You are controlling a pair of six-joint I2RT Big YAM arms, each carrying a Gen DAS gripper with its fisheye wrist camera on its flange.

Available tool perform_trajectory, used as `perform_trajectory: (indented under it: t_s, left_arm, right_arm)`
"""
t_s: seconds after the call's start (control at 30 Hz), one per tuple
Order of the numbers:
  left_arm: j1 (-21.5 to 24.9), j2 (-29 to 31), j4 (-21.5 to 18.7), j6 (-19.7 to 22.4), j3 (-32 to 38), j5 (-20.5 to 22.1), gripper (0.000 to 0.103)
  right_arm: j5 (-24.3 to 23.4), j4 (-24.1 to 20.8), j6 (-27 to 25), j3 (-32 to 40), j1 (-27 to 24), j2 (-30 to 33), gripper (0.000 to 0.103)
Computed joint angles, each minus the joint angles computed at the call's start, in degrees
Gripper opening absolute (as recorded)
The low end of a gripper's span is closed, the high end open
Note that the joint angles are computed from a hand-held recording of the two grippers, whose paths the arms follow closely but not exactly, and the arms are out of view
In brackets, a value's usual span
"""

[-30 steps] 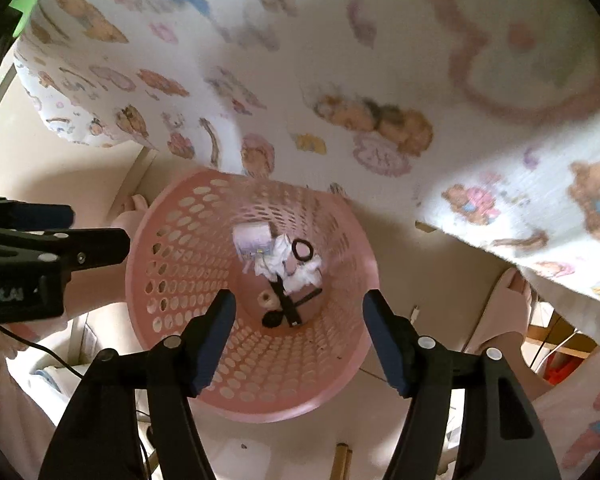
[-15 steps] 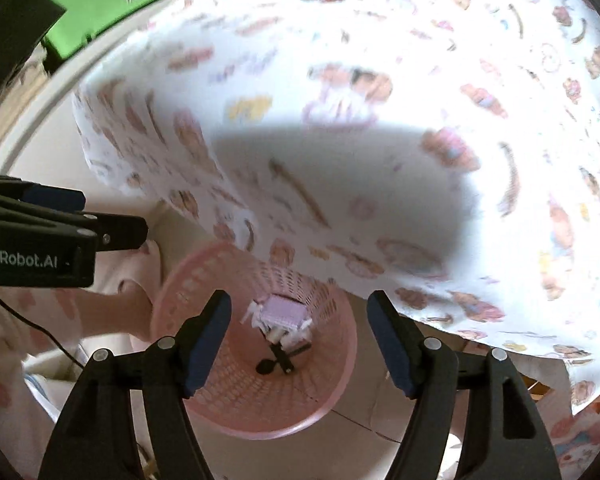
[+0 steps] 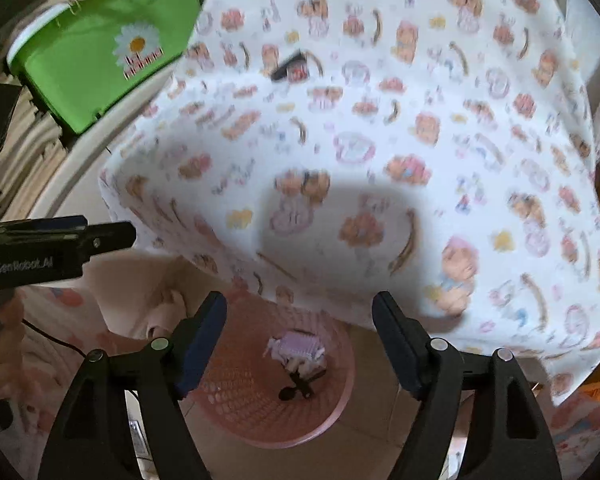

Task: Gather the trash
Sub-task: 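Raise both open grippers from the basket back over the table, then lower the left gripper onto the black cylinder with red ring and close it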

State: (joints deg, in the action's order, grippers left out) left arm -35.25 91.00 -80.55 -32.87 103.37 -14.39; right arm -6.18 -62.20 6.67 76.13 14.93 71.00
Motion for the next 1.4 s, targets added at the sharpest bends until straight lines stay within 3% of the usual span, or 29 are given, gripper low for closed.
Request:
perform_trajectory:
  t_s: [0.17, 0.4, 0.47, 0.7, 0.77, 0.9, 1.0, 1.1, 1.23, 1.33, 1.4]
  left_arm:
    - [-0.71, 0.11, 2.65, 1.90, 4.87, -5.38, 0.090]
    - [-0.57, 7.08, -0.85, 6.78, 19.91, -10.73, 0.095]
    - [-0.27, 9.02, -0.43, 8.57, 23.59, -11.37, 0.101]
    - [1.58, 16.12, -1.47, 9.84, 34.47, -7.75, 0.102]
    - [2.07, 17.65, -1.77, 9.78, 36.08, -6.67, 0.102]
    - [3.15, 18.23, 0.31, 10.18, 33.83, -4.28, 0.102]
    - [3.93, 17.28, 3.18, 9.87, 28.89, -3.34, 0.102]
    - [4.96, 19.75, 0.22, 8.97, 30.15, -1.01, 0.102]
    - [5.92, 22.89, 0.38, 11.85, 33.82, 3.42, 0.101]
    - [6.23, 27.38, -2.00, 12.13, 41.15, 6.02, 0.101]
    - [6.24, 32.17, -5.72, 11.64, 49.16, 6.18, 0.101]
  right_arm:
    - [0.74, 2.58, -1.15, 1.06, -1.04, -1.52, 0.077]
    - [2.65, 4.85, -6.63, 8.46, -3.67, 0.60, 0.077]
    - [4.13, 5.38, -7.74, 11.07, -4.50, 1.84, 0.077]
    - [2.90, 7.59, -7.25, 20.39, -8.38, 7.50, 0.078]
    - [1.85, 8.83, -6.41, 20.83, -8.91, 8.25, 0.083]
    - [-1.63, 13.93, -3.75, 17.51, -10.33, 8.11, 0.086]
    - [-2.11, 12.54, -3.54, 17.18, -10.60, 9.97, 0.086]
    - [-0.63, 11.53, -4.92, 17.26, -10.37, 11.66, 0.086]
    - [0.64, 11.00, -5.15, 18.22, -10.06, 13.71, 0.086]
    - [1.47, 9.82, -4.97, 19.63, -9.75, 15.38, 0.086]
    - [1.82, 9.15, -4.56, 20.46, -9.65, 16.23, 0.086]
